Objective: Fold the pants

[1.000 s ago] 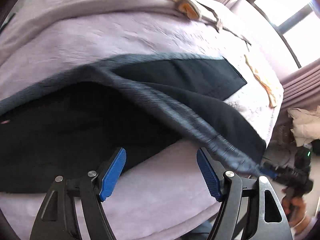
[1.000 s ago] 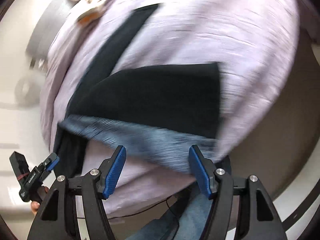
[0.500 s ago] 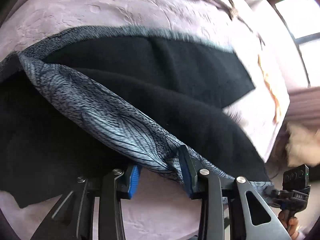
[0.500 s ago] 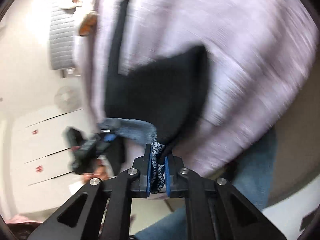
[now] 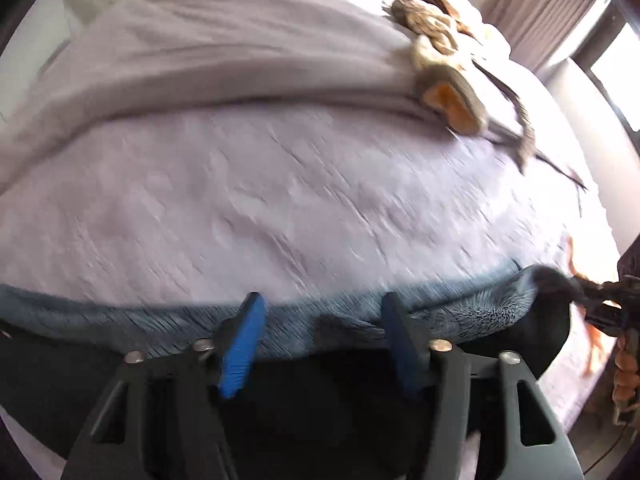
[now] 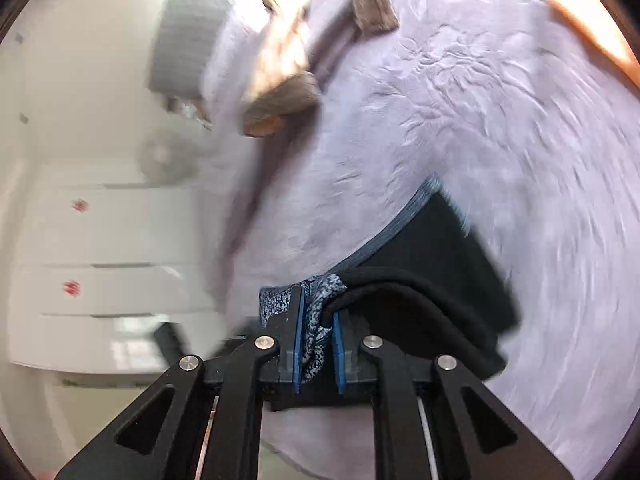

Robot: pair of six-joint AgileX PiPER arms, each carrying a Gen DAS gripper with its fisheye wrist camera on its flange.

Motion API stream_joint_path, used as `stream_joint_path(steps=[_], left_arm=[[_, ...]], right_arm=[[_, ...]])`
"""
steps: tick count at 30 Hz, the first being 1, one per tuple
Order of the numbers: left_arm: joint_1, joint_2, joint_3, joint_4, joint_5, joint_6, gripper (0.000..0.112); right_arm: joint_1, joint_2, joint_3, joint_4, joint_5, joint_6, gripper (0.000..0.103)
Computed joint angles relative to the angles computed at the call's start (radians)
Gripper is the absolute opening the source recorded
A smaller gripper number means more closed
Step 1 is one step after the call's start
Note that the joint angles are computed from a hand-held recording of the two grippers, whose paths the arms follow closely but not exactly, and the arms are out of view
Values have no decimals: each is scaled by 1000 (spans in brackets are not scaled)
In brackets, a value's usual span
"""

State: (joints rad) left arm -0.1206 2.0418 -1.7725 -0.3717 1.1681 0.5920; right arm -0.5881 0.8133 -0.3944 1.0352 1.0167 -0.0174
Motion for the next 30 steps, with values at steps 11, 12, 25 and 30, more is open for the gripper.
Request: stream_joint_path(steps=[11,12,25,30], left_arm=[[7,-182,336,149,-200,16,63],[3,-179,353,154,-208,1,63],[12,-125,263,232,-250,-86,68],[6,-18,182,343,-267,-209,68]], right_arm=[[414,58,-154,-684,-138,441,47],[384,97,-155,-651,-118,374,36],[930,73,-244,-1211,89,1151,47],[1080,260,-376,-1168,-167,1086,47]])
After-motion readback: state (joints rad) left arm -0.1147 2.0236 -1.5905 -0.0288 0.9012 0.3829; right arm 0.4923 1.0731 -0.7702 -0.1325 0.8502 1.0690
